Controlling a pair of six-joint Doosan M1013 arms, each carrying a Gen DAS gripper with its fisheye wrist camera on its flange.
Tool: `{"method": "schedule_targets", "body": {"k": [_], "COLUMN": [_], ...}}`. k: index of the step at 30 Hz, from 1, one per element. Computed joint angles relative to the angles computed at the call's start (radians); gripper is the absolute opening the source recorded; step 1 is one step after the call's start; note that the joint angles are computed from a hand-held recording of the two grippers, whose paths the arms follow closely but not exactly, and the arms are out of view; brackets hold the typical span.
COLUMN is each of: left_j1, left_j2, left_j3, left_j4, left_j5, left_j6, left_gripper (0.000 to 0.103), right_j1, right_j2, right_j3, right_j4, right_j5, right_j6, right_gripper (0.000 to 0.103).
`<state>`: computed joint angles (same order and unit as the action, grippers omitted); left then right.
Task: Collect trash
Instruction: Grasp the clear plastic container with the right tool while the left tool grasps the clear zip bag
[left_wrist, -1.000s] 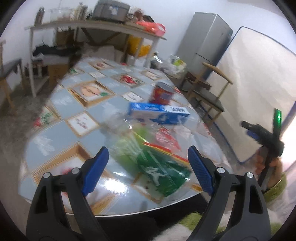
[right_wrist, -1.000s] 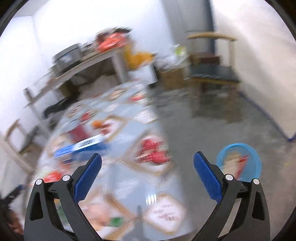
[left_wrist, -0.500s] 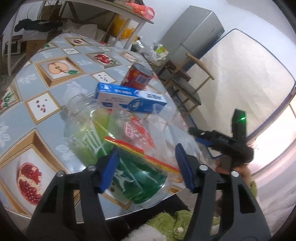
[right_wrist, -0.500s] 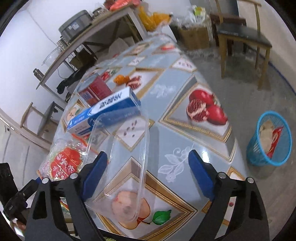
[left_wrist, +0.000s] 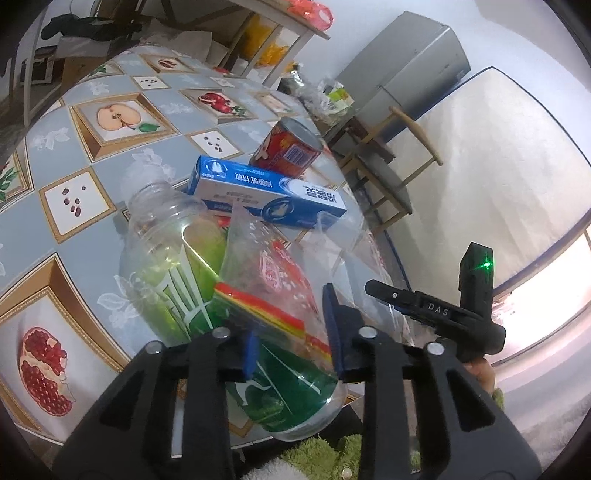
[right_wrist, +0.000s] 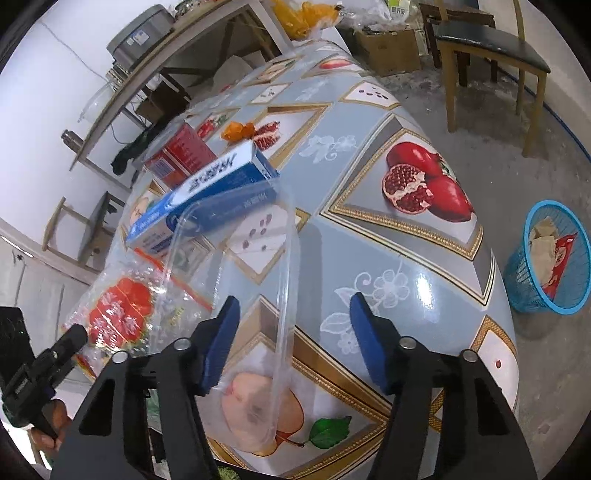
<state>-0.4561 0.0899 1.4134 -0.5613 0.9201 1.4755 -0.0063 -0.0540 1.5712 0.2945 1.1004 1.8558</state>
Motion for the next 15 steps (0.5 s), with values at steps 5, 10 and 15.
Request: {"method": "schedule_targets", "body": {"k": [5, 10, 15], "left_j1": [-0.005, -0.007, -0.006], "left_j2": [0.002, -0.001, -0.003], "left_j3": [-0.005, -0.003, -0.001], "left_j4": [0.021, 0.014, 0.000], "left_j5": [0.000, -0.010, -0.019], "left_j6": [-0.024, -0.026, -0.019], "left_gripper": [0.020, 0.014, 0.008], "right_j1": [0.001, -0.011, -0.032], "right_j2": [0.008, 0.005, -0.004], "right_j3": [0.000, 0.006, 0.021], "right_j4": [0.011, 0.045, 0.093], "right_j5": [0.019, 0.030, 0.021], "right_j6": [-0.003, -0.003, 0.001], "right_gripper": [0.041, 0.022, 0.007]}}
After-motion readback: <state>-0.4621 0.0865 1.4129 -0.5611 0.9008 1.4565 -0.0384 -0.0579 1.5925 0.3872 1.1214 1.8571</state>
